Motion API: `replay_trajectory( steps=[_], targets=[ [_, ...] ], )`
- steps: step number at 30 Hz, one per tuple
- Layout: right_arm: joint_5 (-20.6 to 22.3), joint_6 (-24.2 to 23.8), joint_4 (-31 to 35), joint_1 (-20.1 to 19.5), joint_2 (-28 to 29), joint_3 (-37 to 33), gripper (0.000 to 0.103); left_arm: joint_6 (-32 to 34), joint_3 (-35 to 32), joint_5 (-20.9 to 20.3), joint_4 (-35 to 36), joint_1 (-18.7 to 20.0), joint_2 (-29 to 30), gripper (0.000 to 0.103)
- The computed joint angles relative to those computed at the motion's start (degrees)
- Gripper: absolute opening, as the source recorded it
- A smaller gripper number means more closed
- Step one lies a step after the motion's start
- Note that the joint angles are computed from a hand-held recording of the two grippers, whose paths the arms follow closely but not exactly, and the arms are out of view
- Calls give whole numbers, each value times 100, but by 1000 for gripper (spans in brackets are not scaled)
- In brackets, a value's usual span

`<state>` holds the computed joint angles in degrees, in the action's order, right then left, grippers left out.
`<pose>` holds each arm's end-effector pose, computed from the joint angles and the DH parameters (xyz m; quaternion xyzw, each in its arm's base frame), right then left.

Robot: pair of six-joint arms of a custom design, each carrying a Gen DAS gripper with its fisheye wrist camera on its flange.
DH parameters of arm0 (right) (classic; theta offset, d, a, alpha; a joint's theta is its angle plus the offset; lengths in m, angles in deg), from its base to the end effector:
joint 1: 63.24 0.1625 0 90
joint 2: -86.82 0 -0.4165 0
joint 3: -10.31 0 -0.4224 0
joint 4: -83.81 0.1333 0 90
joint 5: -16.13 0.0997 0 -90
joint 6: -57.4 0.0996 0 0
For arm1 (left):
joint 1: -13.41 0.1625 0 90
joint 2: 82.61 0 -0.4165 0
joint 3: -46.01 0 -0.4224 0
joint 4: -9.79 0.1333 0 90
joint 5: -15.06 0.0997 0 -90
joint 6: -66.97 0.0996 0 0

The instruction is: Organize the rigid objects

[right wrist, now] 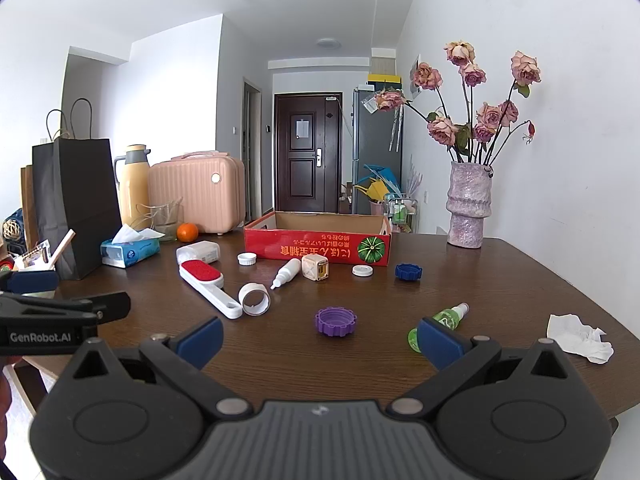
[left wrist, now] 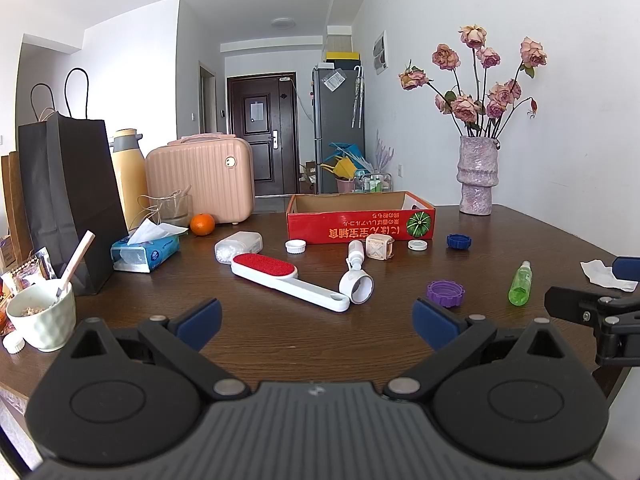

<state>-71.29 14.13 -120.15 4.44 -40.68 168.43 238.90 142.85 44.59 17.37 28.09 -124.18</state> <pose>0.0438 -0.2562 0.3653 0.1505 -0.7316 0.5678 0.3459 -0.4143 -0.3359 0.0025 0.3666 0.7648 -0.4770 0.2306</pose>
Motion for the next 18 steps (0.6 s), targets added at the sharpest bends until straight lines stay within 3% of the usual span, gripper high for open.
replay_trajectory(
  steps=[18],
  targets=[
    [76, -21, 11, -91, -38, 41, 103, -7, -4, 2, 8, 1, -1, 103]
  ],
)
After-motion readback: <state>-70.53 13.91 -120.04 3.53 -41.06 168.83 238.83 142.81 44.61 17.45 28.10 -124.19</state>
